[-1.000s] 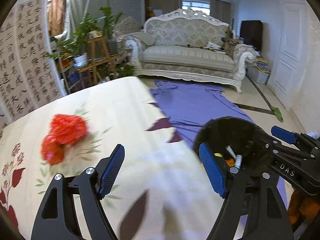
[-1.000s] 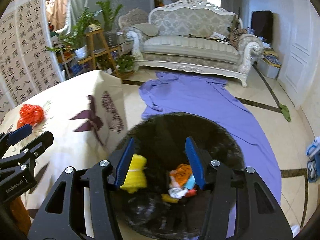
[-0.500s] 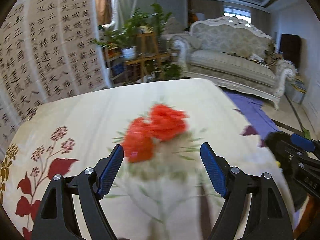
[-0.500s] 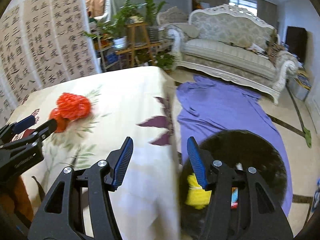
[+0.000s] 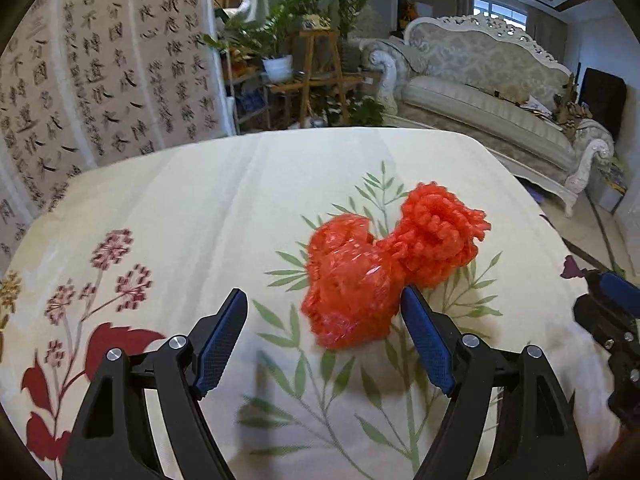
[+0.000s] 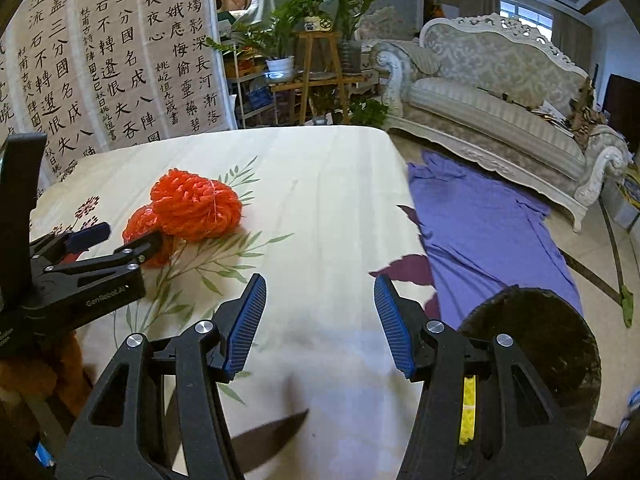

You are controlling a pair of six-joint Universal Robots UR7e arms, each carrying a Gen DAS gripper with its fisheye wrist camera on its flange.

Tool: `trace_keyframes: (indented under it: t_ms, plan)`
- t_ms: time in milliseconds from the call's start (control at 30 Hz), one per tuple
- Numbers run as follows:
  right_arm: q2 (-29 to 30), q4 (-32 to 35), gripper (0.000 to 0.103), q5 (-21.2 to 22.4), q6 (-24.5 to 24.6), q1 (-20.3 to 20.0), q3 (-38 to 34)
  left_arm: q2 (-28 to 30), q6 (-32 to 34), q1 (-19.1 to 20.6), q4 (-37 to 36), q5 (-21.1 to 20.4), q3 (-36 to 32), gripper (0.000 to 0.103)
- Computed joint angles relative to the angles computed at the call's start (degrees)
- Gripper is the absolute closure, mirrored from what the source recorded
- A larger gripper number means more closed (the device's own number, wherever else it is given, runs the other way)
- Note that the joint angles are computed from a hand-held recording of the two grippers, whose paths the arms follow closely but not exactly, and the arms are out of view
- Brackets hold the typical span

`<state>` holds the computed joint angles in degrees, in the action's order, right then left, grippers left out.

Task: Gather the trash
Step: 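Grasp the red plastic bag with the left gripper while the right gripper grasps the red mesh bundle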

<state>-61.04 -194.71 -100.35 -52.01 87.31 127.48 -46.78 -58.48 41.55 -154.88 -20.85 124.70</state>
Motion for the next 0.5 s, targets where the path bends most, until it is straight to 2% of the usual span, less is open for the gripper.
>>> trace_keyframes:
  t_ms: [67, 133, 167, 333, 500]
  plan:
    - [0.59, 0.00, 0.048, -0.21, 0.04, 0.33, -0.29, 0.34, 3.34, 0.29, -3.37, -1.01, 0.02, 0.035]
    - [1.02, 0.05, 0.048, -0.35, 0.08, 0.64, -0.49, 0.60, 6.16, 0.69, -5.57, -2.46, -0.12, 0.053]
    - [1.32, 0.11, 0.048, -0.48, 0.13, 0.86, -0.66, 0.63, 6.85, 0.89, -6.31, -3.11, -0.15, 0.059]
    - [2.19, 0.64, 0.048, -0.73, 0.27, 1.71, -1.28, 0.44, 8.68, 1.00, -9.65, -4.11, 0.55, 0.064]
    - [2.87, 1.13, 0.048, -0.53, 0.43, 2.59, -1.39, -1.15, 3.54, 0.11, -5.46, -3.08, 2.03, 0.064]
